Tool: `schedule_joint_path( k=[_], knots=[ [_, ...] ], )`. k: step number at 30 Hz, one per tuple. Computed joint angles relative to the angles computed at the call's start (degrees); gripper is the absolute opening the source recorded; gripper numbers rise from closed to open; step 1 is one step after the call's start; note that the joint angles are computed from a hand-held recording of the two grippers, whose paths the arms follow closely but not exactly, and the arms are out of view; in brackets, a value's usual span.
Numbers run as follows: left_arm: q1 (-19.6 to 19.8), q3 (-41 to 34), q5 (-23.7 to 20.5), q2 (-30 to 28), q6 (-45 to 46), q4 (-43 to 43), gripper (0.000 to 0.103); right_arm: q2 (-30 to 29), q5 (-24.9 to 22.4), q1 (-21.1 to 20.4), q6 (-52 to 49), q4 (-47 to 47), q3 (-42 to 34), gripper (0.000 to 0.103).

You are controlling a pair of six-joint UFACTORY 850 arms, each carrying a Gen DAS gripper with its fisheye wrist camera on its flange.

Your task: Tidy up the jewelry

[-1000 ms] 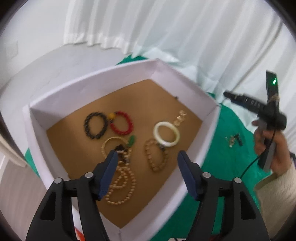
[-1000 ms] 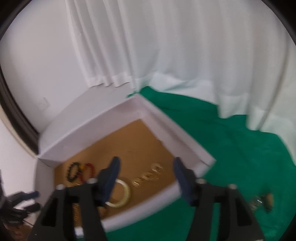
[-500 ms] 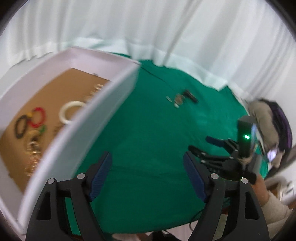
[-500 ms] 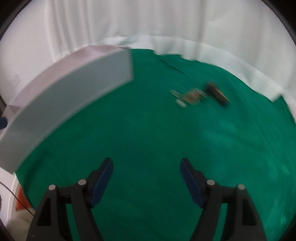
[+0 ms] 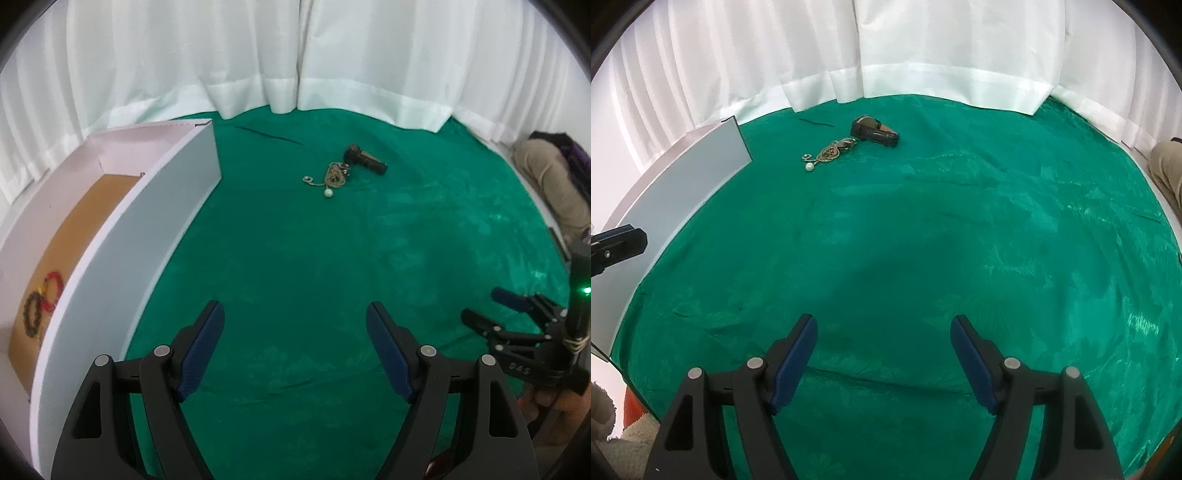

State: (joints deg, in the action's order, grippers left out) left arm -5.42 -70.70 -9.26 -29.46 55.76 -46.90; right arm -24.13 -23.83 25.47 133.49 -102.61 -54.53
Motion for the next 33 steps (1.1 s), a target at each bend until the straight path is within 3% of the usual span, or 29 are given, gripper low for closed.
schedule_joint_path(
  k=[9,14,19,33],
  knots=[
    [-0.3,0.1,2.8,-0.3,-4.3,5.4,0.081,-1.1,1.1,0.6,1.0,-0.7,-0.8,0.076],
    [1.1,-1.7,-0.8,-2.3,3.0,-2.3,0.084,-1.5,1.4,0.8,-0.1,1.0,-1.2,0.076],
    [0.8,-4.3,-2.9,-4.7,-5.6,6.5,0.084,-1.0,-0.3,1.5,0.1,0.5,-0.8,0.076],
    [-0.9,-16.1,-11.4,-12.3,-13.4,15.0,0.084,0.3,1.5,0.0,8.0,-7.1,1.8,0.076]
  ],
)
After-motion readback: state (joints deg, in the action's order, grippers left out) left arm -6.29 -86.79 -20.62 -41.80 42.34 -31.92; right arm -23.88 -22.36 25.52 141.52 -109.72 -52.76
